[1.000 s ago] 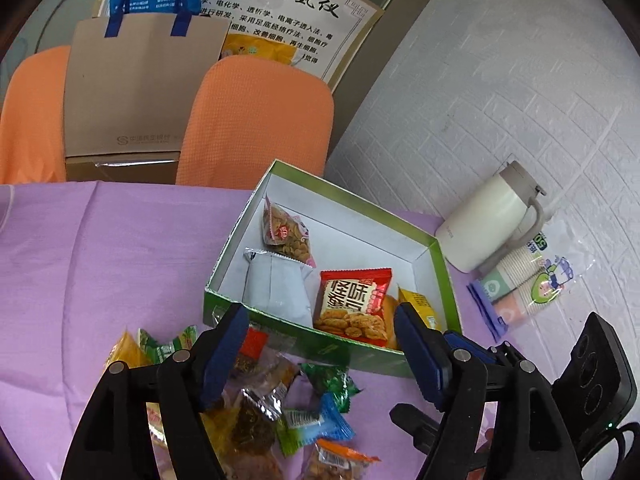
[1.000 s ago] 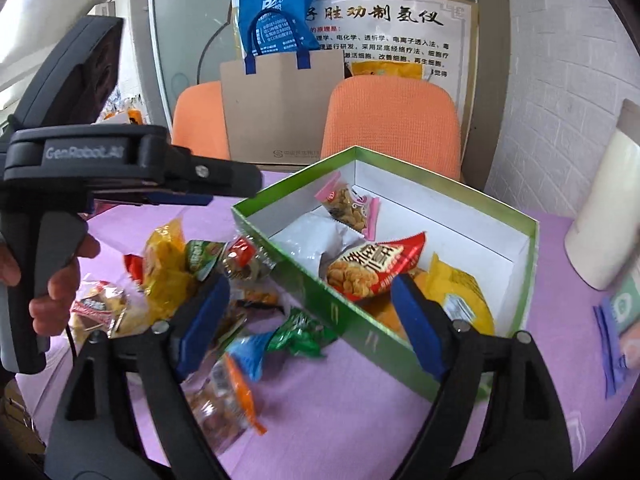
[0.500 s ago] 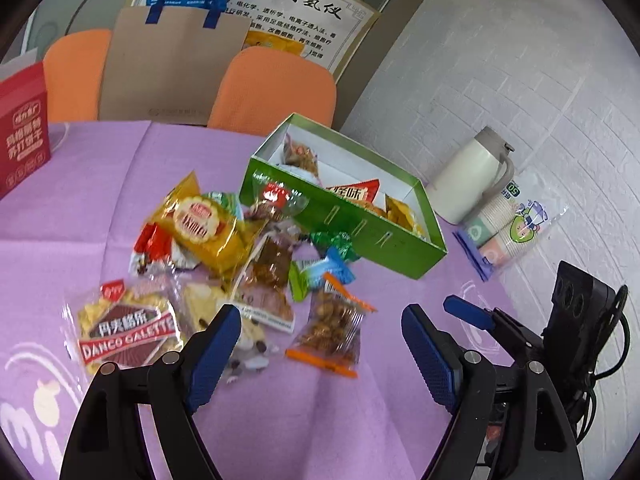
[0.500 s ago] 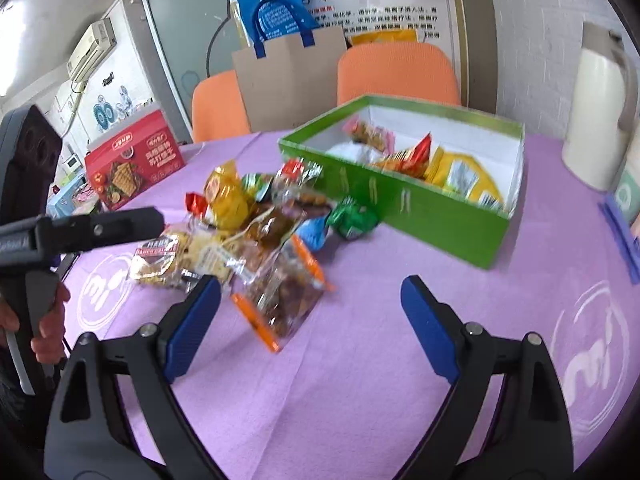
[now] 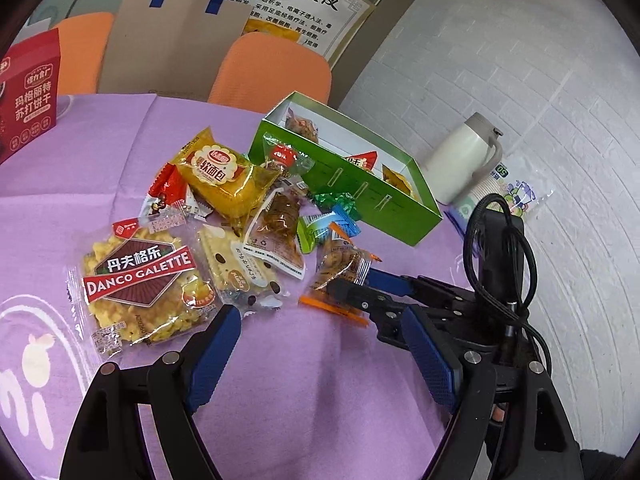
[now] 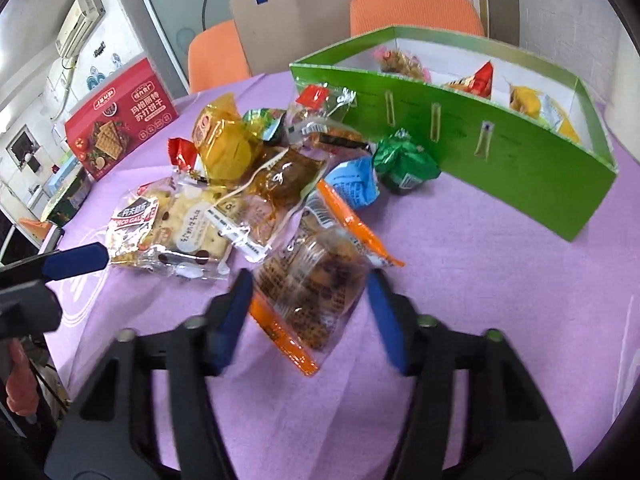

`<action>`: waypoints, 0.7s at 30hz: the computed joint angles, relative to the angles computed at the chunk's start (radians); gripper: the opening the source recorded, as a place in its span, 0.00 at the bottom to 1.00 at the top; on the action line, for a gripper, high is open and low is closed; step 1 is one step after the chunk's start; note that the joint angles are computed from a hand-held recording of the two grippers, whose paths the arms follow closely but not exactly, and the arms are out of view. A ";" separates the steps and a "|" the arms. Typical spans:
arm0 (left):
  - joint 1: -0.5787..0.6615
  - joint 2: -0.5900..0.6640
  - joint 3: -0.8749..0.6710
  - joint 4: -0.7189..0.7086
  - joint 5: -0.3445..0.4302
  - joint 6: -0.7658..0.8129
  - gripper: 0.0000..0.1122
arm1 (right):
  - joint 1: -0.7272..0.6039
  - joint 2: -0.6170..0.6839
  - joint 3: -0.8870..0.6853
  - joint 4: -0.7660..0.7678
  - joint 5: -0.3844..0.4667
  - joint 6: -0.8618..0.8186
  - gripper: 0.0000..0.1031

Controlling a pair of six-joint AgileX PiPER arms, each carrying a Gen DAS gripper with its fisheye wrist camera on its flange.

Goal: Organize snacks
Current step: 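Close the right gripper on the orange-tagged bag and lift it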

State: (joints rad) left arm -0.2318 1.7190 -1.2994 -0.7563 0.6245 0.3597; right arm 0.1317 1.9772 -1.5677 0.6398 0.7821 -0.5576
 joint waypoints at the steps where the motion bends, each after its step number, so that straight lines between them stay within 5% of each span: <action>1: -0.002 0.002 0.000 -0.001 0.001 0.006 0.75 | -0.011 -0.001 0.005 0.032 0.011 -0.030 0.42; 4: -0.009 0.014 -0.011 0.002 0.016 0.012 0.75 | -0.050 -0.020 0.030 0.124 0.075 -0.153 0.30; 10: -0.037 0.061 -0.045 -0.059 0.076 0.089 0.75 | -0.112 -0.113 0.158 0.173 0.118 -0.301 0.30; 12: -0.052 0.091 -0.074 -0.067 0.098 0.091 0.75 | -0.138 -0.143 0.213 0.207 0.119 -0.335 0.32; 15: -0.079 0.151 -0.133 -0.062 0.121 0.075 0.71 | -0.152 -0.176 0.273 0.221 0.103 -0.361 0.52; 21: -0.092 0.255 -0.240 -0.032 0.161 0.022 0.60 | -0.140 -0.172 0.279 0.206 0.077 -0.349 0.52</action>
